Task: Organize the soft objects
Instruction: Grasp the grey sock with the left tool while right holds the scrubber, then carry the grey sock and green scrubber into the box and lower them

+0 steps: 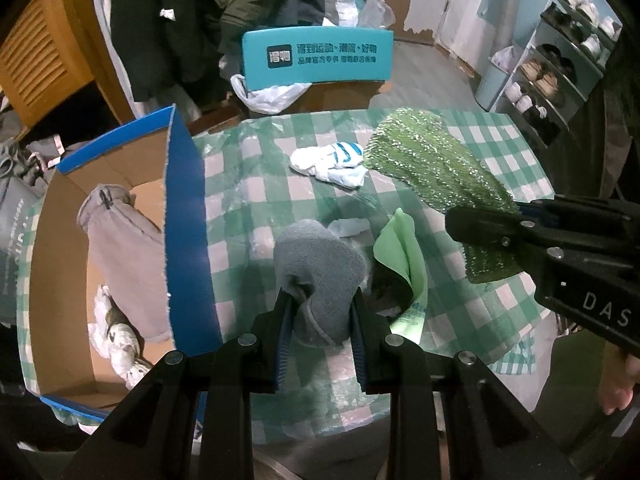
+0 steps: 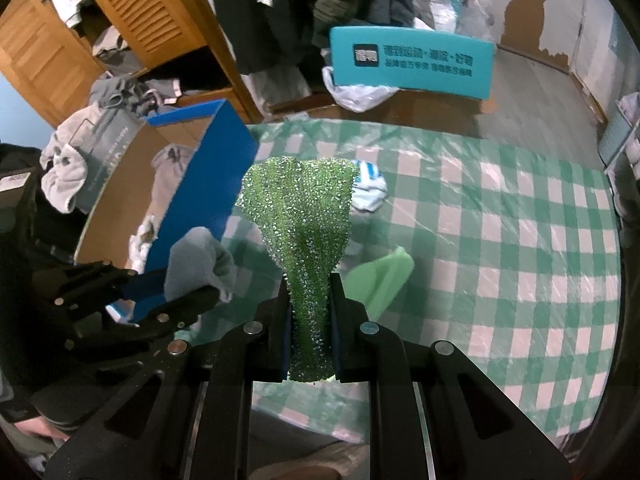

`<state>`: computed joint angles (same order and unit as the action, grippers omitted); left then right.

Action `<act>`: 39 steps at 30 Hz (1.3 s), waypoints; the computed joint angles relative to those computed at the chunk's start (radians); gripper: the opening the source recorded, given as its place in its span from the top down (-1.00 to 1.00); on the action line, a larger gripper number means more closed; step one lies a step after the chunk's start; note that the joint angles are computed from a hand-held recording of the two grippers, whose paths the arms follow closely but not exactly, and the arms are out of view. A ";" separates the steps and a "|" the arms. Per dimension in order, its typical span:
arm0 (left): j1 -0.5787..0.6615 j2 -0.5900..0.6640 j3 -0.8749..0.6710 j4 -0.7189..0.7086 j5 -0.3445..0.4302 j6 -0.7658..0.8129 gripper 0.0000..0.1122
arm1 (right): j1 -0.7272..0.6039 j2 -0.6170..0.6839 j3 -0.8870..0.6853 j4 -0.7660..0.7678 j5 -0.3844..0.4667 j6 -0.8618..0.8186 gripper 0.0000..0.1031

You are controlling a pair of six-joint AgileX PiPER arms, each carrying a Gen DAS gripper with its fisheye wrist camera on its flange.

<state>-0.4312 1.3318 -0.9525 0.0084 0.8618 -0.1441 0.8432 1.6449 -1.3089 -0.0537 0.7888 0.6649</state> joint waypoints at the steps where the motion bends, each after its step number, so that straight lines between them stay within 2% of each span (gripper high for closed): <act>1: 0.006 -0.004 0.001 0.002 0.001 0.001 0.53 | 0.004 0.009 -0.015 0.000 0.003 -0.001 0.72; 23: 0.344 -0.081 0.008 -0.131 0.020 0.267 0.53 | 0.068 0.238 -0.380 0.001 0.111 -0.029 0.72; 33: 0.479 -0.094 0.012 -0.171 0.020 0.366 0.53 | 0.097 0.358 -0.603 -0.002 0.198 -0.051 0.73; 39: 0.588 -0.084 0.007 -0.217 0.023 0.452 0.53 | 0.119 0.472 -0.799 0.010 0.282 -0.081 0.72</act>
